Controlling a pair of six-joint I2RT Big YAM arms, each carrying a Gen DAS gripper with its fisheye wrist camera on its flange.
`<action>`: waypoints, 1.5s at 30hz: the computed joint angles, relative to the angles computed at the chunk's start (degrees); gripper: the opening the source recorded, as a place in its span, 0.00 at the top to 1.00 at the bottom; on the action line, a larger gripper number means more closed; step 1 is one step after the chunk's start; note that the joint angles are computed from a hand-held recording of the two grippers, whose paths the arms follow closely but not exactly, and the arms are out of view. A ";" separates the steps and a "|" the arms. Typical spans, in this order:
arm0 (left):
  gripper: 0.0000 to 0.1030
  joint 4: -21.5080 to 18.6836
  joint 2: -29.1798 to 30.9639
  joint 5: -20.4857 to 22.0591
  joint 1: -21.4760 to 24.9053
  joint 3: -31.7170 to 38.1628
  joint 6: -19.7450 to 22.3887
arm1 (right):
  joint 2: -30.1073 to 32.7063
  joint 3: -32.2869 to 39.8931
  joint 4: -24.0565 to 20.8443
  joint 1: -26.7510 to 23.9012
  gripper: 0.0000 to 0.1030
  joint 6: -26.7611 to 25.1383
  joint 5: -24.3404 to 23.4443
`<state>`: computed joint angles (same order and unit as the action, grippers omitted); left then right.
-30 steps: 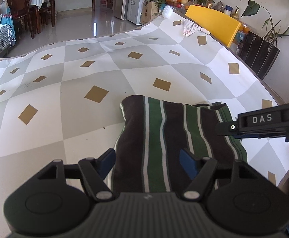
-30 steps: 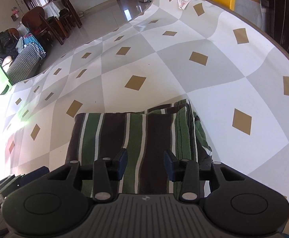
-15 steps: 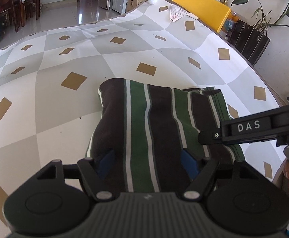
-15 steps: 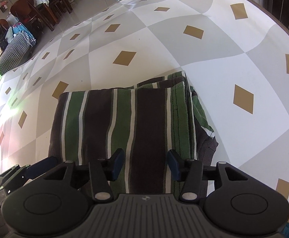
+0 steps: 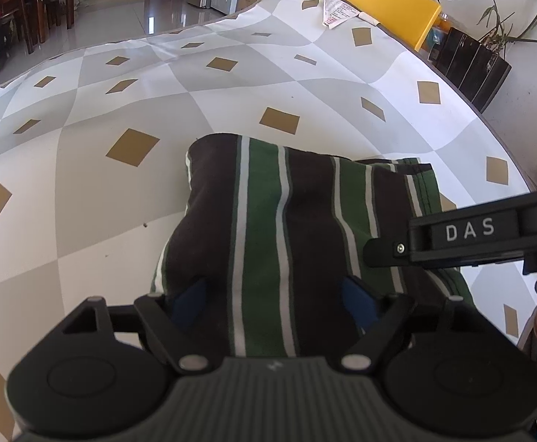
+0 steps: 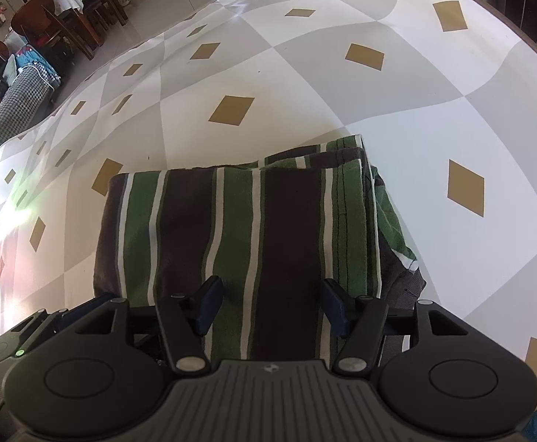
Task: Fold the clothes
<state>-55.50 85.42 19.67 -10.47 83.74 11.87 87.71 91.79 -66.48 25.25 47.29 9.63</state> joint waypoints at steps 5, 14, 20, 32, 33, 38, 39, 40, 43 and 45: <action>0.14 -1.82 -0.16 -1.38 -0.42 0.50 1.38 | 1.03 1.78 -2.03 0.31 0.43 0.07 0.43; 0.02 -3.91 -3.48 -7.19 0.71 -0.24 1.07 | 2.95 6.24 -9.11 1.92 0.43 2.72 2.72; 0.00 -5.96 -5.33 -9.17 1.78 -0.48 1.67 | 3.61 8.39 -13.74 3.93 0.43 5.61 5.09; 0.00 -9.35 -10.17 -8.67 3.61 -3.09 5.21 | 1.85 8.43 -17.81 6.81 0.43 9.43 6.21; 0.00 -9.52 -10.70 -9.15 3.64 -3.53 5.67 | 1.66 8.37 -17.92 7.01 0.43 9.89 6.31; 0.00 -9.68 -13.15 -10.32 4.29 -5.47 6.93 | 0.47 7.69 -18.17 8.26 0.43 12.63 5.83; 0.00 -9.89 -13.63 -10.10 4.60 -5.78 7.07 | 0.13 7.38 -18.00 8.57 0.43 13.47 5.39; 0.00 -10.11 -14.00 -9.90 4.86 -5.98 7.12 | -0.24 7.01 -17.69 8.87 0.43 14.13 4.99; 0.00 -10.29 -15.15 -9.74 5.57 -6.56 7.10 | -1.30 5.85 -16.50 9.84 0.43 15.54 4.20; 0.00 -10.30 -15.94 -10.09 5.93 -7.02 7.19 | -1.54 5.62 -16.75 10.59 0.43 16.21 4.55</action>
<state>-65.80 69.48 9.57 -4.54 76.72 19.05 86.17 97.41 -83.23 35.83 63.50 14.18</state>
